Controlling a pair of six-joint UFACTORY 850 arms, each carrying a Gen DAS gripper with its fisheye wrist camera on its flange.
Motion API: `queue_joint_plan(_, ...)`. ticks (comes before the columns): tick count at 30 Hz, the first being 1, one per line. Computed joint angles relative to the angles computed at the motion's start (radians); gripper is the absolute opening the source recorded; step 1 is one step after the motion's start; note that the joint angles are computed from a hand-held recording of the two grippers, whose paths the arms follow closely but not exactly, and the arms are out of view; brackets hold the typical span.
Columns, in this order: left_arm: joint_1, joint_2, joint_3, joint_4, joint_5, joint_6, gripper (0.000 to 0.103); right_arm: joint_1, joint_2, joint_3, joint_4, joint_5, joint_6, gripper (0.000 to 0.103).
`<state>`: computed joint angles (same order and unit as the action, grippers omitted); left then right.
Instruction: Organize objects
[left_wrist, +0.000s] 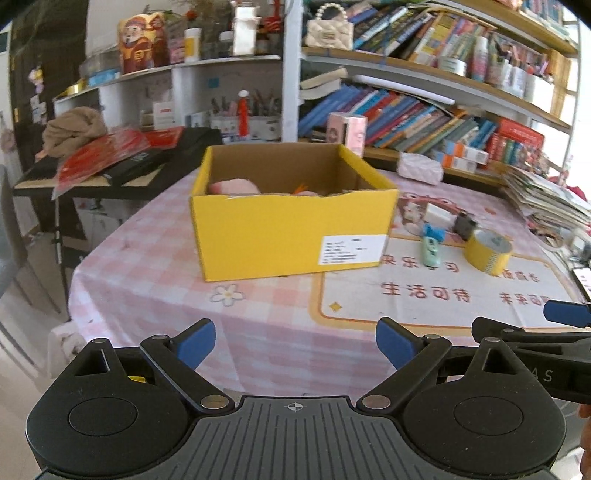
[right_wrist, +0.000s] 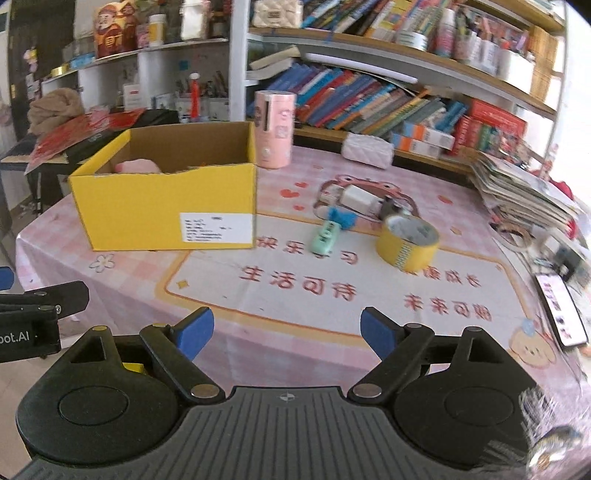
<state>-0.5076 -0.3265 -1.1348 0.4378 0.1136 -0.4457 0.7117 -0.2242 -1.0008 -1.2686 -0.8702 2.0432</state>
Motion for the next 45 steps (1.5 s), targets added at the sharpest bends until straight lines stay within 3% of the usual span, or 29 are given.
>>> queue_joint_plan(8, -0.016, -0.015, -0.017, 0.347, 0.036, -0.306, 0.096, 0.015, 0.029, 0.036, 0.046, -0.071, 0.030, 0.087)
queue_joint_plan(23, -0.065, -0.087, -0.109, 0.734, 0.050, -0.655, 0.096, -0.027, 0.081, 0.102, 0.103, -0.105, 0.059, 0.091)
queue_joint_plan(33, -0.107, -0.160, -0.210, 0.931, 0.007, -0.881, 0.096, -0.117, 0.106, 0.130, 0.079, -0.033, 0.022, 0.091)
queue_joint_plan(40, -0.135, -0.227, -0.304, 1.266, -0.023, -1.251, 0.096, -0.200, 0.118, 0.141, 0.045, 0.043, -0.034, 0.091)
queue_joint_plan(45, -0.160, -0.280, -0.382, 1.584, -0.039, -1.587, 0.096, -0.270, 0.122, 0.146, 0.008, 0.106, -0.062, 0.091)
